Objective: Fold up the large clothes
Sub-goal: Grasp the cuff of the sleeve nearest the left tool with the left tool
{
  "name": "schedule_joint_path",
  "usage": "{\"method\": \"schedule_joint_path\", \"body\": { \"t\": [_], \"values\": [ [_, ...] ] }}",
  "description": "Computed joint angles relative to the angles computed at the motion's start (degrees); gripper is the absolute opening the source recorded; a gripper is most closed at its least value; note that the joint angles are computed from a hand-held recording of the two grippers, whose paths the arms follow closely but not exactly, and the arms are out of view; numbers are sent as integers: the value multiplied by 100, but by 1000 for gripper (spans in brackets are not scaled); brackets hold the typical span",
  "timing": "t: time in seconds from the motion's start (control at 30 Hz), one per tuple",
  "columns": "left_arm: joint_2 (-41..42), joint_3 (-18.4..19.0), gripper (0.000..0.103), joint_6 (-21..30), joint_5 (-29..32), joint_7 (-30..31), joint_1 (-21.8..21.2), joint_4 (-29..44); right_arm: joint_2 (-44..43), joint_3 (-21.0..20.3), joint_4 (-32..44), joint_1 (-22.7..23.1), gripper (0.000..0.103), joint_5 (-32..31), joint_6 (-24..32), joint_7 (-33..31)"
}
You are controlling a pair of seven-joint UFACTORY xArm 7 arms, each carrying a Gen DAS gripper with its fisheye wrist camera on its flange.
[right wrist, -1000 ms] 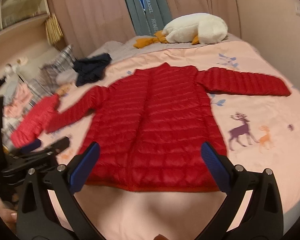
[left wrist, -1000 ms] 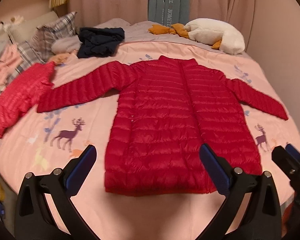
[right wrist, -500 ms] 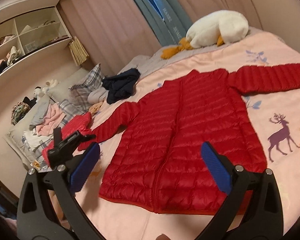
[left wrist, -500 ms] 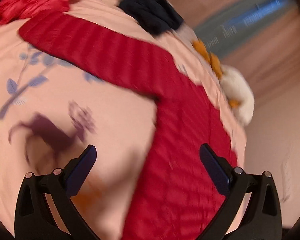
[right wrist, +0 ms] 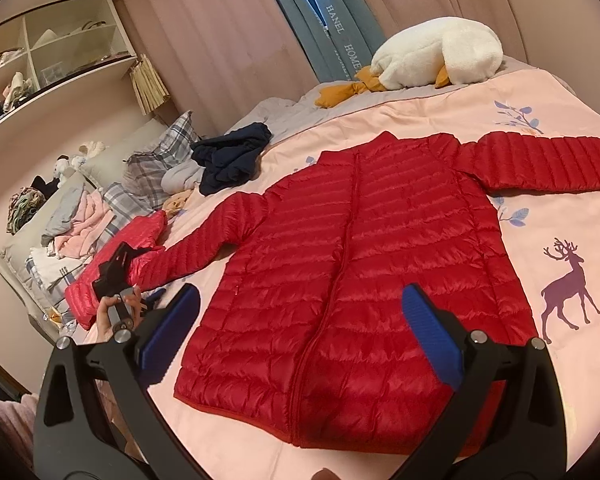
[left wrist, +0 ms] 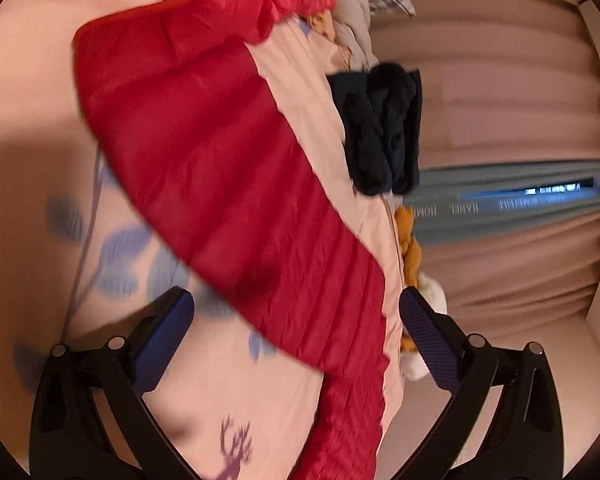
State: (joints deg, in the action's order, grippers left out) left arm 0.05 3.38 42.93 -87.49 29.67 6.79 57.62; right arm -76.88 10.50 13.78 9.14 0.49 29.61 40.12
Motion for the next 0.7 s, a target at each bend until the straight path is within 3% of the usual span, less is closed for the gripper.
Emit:
{"method": "schedule_joint_path", "body": {
  "t": [0.13, 0.2, 0.27, 0.3, 0.33, 0.37, 0.43, 0.6, 0.7],
  "values": [
    [267, -71, 100, -516, -266, -20, -36, 315, 181, -47, -37, -74, 101, 3, -91, 12],
    [390, -152, 85, -1001, 108, -346, -111, 481, 234, -58, -42, -92, 101, -6, -94, 10],
    [616, -178, 40, -1118, 685, -813, -107, 668, 260, -54, -48, -135, 101, -43, -112, -7],
    [751, 41, 28, -1023, 1002, -1111, -276, 754, 242, -45, -58, -151, 101, -59, -105, -8],
    [847, 26, 16, -968, 1079, -1228, -205, 796, 223, -47, -74, -182, 101, -86, -100, -22],
    [879, -228, 12, -938, 917, -1137, 89, 795, 201, -49, -87, -197, 101, -95, -91, -22],
    [931, -273, 9, -960, 983, -1151, 147, 866, 154, -80, -128, -216, 101, -98, -74, -24],
    [656, -535, 5, -1641, 2005, -1332, -3, 934, -39, -145, -231, -264, 101, -88, 58, -34],
    [195, -595, 5, -2093, 3107, -1371, -475, 860, -123, -153, -284, -291, 101, -82, 85, -21]
  ]
}}
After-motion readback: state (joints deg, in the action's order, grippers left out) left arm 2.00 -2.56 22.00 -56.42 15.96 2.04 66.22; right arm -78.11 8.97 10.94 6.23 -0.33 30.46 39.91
